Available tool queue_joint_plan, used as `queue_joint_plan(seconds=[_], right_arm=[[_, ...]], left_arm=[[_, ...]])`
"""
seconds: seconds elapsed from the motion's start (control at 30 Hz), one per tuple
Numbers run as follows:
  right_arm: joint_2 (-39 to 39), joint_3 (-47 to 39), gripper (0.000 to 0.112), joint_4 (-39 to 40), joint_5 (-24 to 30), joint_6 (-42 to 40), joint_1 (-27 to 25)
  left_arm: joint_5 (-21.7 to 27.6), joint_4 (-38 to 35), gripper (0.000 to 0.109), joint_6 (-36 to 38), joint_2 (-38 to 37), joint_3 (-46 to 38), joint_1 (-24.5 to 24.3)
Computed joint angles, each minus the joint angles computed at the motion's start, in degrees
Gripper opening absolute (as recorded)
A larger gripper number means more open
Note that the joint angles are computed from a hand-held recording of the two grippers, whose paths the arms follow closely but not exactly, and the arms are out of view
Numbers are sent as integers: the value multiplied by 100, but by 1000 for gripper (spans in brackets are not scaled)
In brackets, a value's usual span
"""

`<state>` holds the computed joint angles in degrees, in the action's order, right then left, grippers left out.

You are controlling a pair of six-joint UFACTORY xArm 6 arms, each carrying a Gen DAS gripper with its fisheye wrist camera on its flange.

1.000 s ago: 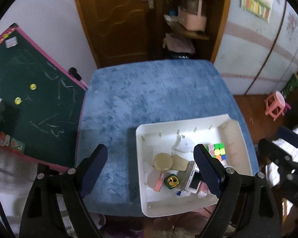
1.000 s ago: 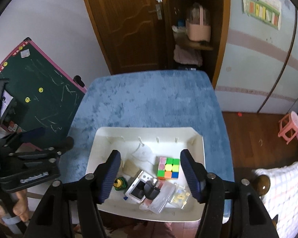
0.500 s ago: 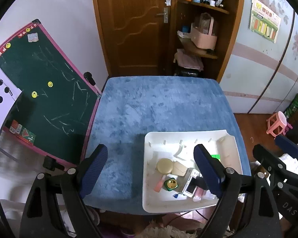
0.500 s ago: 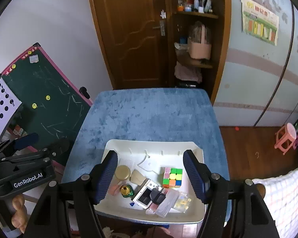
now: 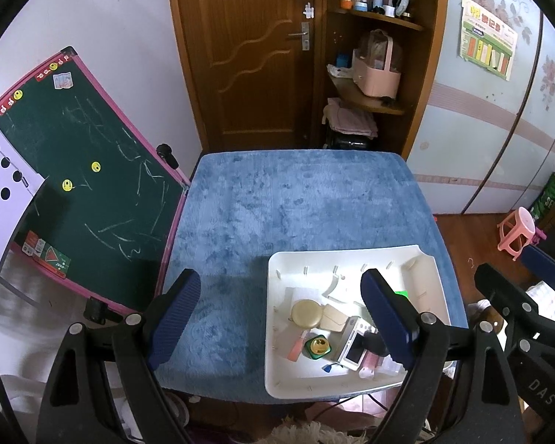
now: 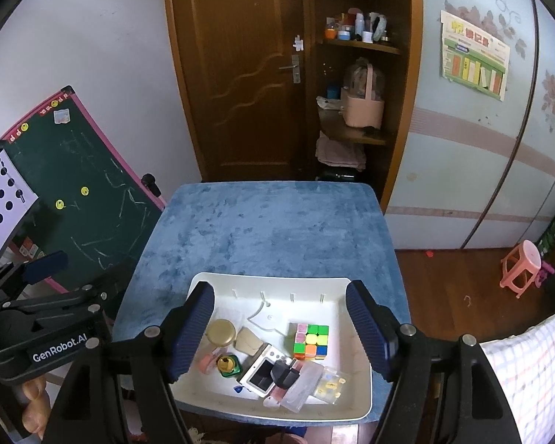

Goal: Organize rigid objects

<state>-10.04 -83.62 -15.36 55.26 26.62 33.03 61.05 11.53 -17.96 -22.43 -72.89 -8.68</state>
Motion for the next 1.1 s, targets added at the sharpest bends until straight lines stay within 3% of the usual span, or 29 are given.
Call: queue_joint_plan(seconds=[1.1], right_arm=[[105, -56, 75, 78, 22, 64, -79]], left_arm=[[-5, -18, 90, 94, 286, -187, 25]])
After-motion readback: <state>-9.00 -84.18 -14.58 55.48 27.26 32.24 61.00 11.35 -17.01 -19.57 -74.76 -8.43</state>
